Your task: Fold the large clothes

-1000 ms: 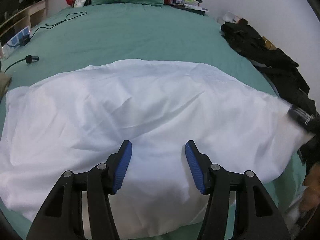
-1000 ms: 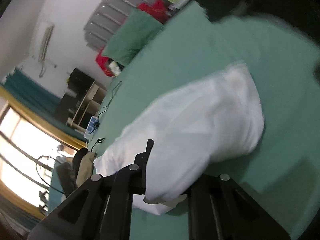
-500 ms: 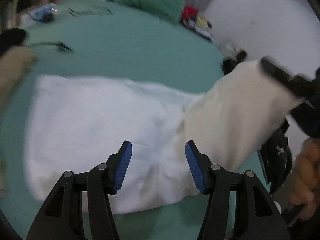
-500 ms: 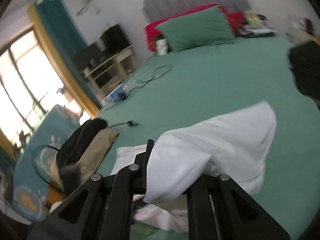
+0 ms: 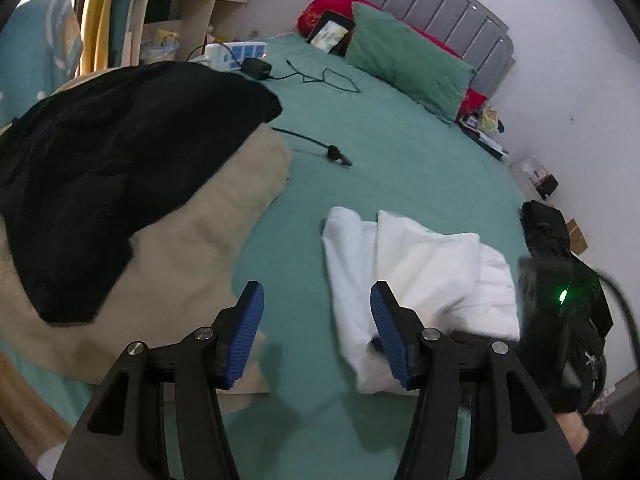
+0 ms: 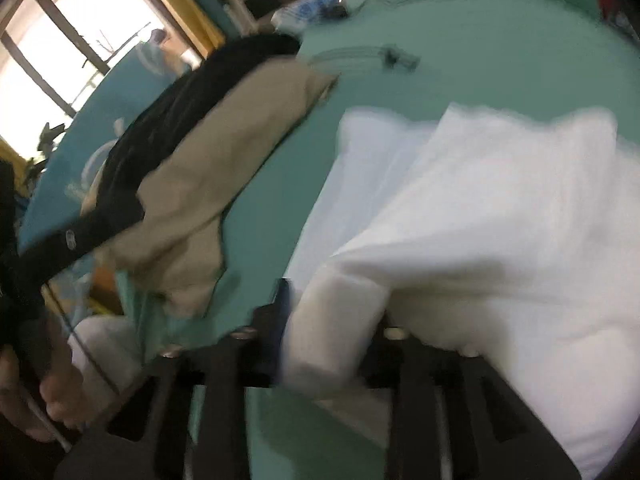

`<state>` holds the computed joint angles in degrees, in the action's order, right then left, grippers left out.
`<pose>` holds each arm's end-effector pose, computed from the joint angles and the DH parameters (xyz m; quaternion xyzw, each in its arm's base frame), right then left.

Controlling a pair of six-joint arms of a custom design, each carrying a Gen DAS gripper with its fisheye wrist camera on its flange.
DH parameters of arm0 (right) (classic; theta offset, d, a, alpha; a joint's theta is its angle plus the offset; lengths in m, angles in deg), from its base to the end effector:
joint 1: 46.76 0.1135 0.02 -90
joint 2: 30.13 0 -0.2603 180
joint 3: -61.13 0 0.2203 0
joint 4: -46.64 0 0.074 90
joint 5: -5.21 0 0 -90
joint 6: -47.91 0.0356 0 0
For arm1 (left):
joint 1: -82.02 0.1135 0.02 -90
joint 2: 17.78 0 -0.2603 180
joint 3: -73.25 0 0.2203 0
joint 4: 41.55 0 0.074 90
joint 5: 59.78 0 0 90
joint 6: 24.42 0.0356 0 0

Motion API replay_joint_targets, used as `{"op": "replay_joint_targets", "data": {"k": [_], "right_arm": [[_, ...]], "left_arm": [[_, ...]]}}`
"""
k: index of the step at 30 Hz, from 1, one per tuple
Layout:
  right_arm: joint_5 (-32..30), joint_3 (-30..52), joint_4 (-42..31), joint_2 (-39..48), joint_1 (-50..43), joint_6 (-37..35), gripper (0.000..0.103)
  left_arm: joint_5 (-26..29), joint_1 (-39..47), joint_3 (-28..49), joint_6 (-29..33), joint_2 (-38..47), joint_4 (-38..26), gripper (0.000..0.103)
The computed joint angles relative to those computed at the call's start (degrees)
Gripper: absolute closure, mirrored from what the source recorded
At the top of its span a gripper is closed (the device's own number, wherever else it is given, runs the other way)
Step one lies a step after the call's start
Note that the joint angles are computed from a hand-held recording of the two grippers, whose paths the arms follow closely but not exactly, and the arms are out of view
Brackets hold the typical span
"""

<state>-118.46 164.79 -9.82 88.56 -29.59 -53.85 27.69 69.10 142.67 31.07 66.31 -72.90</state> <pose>0.3674 0.1342 0.1864 -0.2811 0.9031 0.2928 0.1403 0.2756 -0.0616 0.2378 -0.1817 0.9091 -0.1318 0.3510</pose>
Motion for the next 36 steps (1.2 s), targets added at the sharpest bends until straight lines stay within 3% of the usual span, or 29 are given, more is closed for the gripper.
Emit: {"op": "replay_joint_targets", "data": {"k": [1,2,4,8,14,18,20,24,26,32,36], "right_arm": [[-1.67,-0.52,-0.31,0.25,0.18,-0.43,0.038],[-3.73,-2.57,0.15,-0.69,0.02,-1.87,0.029],[-4.08,-6.13,0.73,-3.66,-0.75,-5.16,0.028],[0.82,-12.23,0.78,-11.53,-3.64,-10.02,0.028],[-0.74,-15.97,-2.66,-19.02,-20.13,-17.29,0.028],[-1.46,-11.91,-3.82,-15.88,-29.72,-17.0,0.028],[-0.89,-9.53,-3.42,-12.68,-32.69,-15.77,0.028],[-2.14,-6.24,-1.78,-8.42,-34.3,-11.76,0.028],[-3.04,-4.91,-1.73,-6.59,-34.29,-10.71,0.028],[-5.27,-1.08,-0.61,-3.14,-30.34,-5.67,0.028],[-5.81,2.11,1.2,0.32,-26.78,-0.64,0.028]], "left_arm": [[0.09,-0.4,0.07,-0.07,0.2,-0.04,0.044],[0.75,-0.42,0.93,0.34,1.23,-0.06,0.044],[3.38,0.65,1.05,2.63,2.01,0.73,0.044],[4.38,-3.79,8.57,5.17,9.33,-0.12,0.044],[7.12,-10.39,23.1,11.05,22.78,-3.07,0.044],[1.35,-11.97,35.17,16.33,34.1,-11.07,0.044],[0.62,-9.93,34.36,14.52,35.02,-9.68,0.044],[-8.65,-5.97,28.51,9.0,31.45,-7.64,0.044],[-9.05,-3.88,26.32,7.19,29.85,-7.65,0.044],[-4.73,-2.19,18.34,7.38,22.95,-2.95,0.044],[5.62,-0.38,17.53,4.64,26.24,-1.37,0.034]]}}
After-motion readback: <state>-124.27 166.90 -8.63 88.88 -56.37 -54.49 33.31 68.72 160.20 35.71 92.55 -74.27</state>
